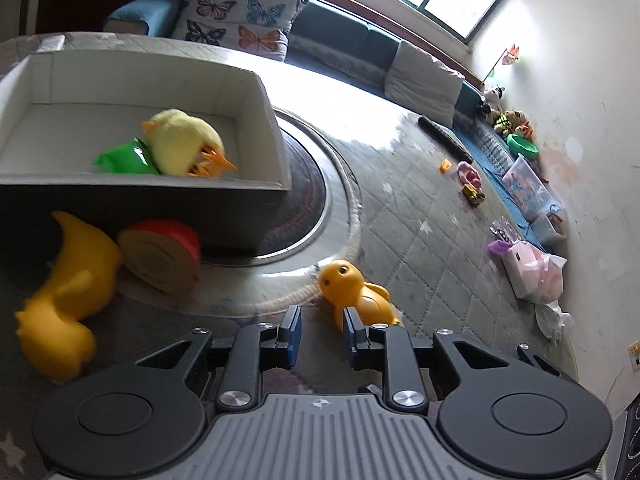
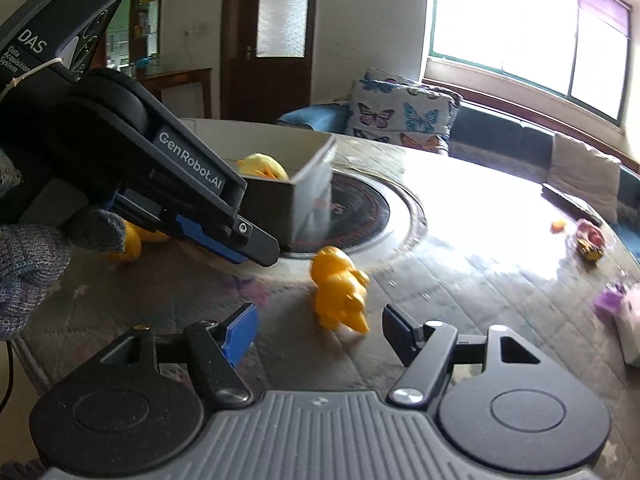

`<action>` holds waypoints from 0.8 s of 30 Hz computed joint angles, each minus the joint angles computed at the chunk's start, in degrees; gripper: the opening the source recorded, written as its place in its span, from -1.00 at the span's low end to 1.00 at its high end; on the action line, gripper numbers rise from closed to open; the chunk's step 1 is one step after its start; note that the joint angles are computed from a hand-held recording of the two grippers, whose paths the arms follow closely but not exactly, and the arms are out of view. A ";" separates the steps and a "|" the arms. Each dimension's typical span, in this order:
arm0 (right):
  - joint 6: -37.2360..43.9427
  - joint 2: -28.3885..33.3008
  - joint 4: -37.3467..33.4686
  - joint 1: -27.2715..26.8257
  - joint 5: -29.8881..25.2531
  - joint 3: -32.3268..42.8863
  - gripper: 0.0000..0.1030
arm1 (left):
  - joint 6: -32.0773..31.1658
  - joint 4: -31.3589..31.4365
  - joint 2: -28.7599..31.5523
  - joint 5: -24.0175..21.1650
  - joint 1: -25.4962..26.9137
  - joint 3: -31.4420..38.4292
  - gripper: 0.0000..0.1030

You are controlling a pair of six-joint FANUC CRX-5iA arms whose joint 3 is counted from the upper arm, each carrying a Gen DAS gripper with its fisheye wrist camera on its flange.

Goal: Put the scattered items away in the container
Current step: 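Move the left tool down to the small orange duck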

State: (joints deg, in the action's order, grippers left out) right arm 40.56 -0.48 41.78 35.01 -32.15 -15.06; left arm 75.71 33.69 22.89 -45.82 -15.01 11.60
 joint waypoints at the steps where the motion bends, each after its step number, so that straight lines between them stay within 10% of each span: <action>1: -0.47 -0.08 0.19 -0.19 0.03 -0.27 0.37 | 0.24 0.08 0.31 -0.17 -0.14 0.32 -0.51; 24: 4.57 5.01 -7.02 -2.62 1.45 4.90 0.04 | 8.92 -1.28 8.63 -2.23 -1.68 11.03 -0.46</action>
